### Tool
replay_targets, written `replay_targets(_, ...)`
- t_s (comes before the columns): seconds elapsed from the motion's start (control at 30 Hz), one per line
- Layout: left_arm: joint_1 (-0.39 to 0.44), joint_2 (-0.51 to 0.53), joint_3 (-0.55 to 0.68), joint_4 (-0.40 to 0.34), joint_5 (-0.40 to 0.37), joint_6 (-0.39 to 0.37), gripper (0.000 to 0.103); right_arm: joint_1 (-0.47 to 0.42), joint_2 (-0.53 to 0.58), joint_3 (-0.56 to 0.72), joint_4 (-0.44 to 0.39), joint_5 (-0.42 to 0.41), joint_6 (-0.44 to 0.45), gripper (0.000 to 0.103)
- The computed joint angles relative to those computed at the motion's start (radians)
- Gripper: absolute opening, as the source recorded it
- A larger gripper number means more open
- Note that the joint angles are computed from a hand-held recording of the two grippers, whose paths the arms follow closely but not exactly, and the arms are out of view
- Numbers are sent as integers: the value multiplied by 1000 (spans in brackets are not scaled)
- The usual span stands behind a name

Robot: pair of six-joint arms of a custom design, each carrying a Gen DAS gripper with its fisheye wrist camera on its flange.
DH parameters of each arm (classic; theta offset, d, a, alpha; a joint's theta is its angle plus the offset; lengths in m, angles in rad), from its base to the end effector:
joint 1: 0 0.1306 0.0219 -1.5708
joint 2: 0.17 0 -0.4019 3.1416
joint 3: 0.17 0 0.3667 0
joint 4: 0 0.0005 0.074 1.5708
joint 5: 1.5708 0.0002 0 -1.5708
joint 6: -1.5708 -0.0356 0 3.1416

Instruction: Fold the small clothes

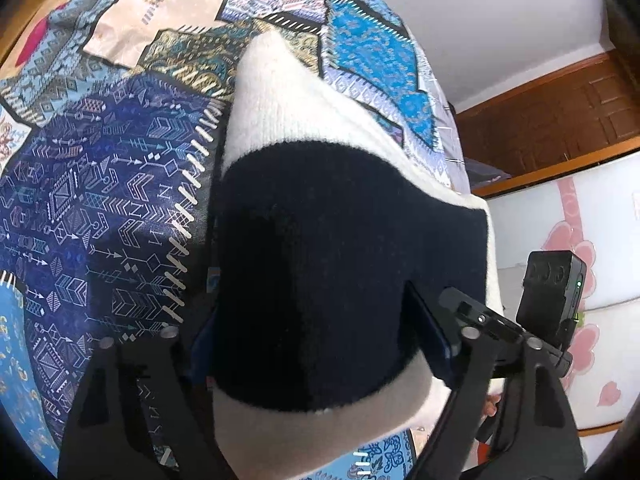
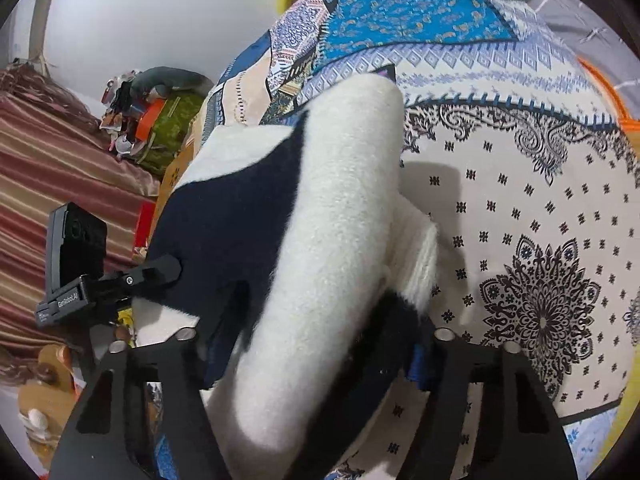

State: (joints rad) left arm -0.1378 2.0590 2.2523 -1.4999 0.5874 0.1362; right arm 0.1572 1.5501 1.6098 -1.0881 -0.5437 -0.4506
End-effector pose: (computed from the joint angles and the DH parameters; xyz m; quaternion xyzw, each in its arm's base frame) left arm 0.6455 -0.1099 0.4189 0.0389 0.9488 -0.3015 0.0857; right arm 0.4925 0.0962 0.4603 0.0645 0.9286 0.3241 0.1688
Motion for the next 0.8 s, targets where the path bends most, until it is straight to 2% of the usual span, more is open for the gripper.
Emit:
replay_targets(0.1, 3, -35, -34, 42, 9, -29, 68, 2, -2, 10, 0, 14, 3, 46)
replay_targets(0.23, 4, -62, -49, 57, 8, -52, 61, 18, -4, 39, -9, 54, 25, 41)
replay_targets(0.6, 39, -151, -76, 91, -26, -76, 58, 78, 24, 160, -10, 104, 30, 39)
replay_targets(0.8, 88, -199, -97, 119, -30, -100, 50, 115, 56, 224, -21, 121, 33, 39)
